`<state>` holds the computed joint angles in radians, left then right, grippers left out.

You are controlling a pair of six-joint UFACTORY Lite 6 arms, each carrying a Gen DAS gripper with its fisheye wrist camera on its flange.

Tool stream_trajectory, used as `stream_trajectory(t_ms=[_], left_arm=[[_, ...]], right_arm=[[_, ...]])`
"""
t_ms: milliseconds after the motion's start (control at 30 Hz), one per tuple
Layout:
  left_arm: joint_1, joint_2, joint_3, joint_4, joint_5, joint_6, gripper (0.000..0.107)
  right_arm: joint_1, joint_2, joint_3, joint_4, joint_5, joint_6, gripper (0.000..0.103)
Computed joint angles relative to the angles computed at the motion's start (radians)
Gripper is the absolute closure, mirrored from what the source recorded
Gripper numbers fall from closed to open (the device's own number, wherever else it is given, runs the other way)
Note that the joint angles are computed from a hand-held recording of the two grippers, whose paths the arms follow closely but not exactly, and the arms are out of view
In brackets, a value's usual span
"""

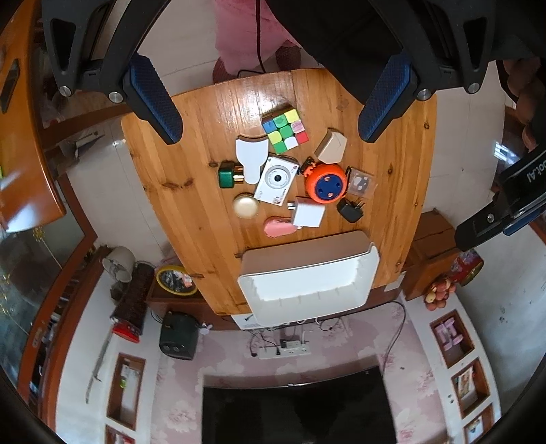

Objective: Organize rigid objects
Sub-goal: 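Move both tools toward the objects on the table, then grasp the Rubik's cube with the left tool while the right tool grasps the green perfume bottle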

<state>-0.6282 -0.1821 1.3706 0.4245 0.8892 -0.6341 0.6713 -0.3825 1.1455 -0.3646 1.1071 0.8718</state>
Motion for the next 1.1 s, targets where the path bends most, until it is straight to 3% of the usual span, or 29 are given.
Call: stream_trajectory(t_ms=[233, 533, 833, 1100], left_arm=[[-0.038, 0.093, 0.083, 0.041, 0.021, -0.07, 0.005], [-0.125, 0.304, 0.294, 0.131, 0.149, -0.275, 0.005], [-0.182, 0.498, 0.494, 0.141, 0.287, -0.451, 0.005], [-0.208, 0.64, 0.603, 0.028, 0.416, -0.58, 0.005]], right_arm=[[-0.171, 0.024, -0.003, 0.106, -0.062, -0.205, 0.0], [-0.523, 0.165, 0.089, 0.37, -0.12, -0.695, 0.0], [-0.747, 0.416, 0.299, 0.559, -0.047, -1.113, 0.0], [-0.862, 0.663, 0.49, 0.642, 0.077, -1.319, 0.0]])
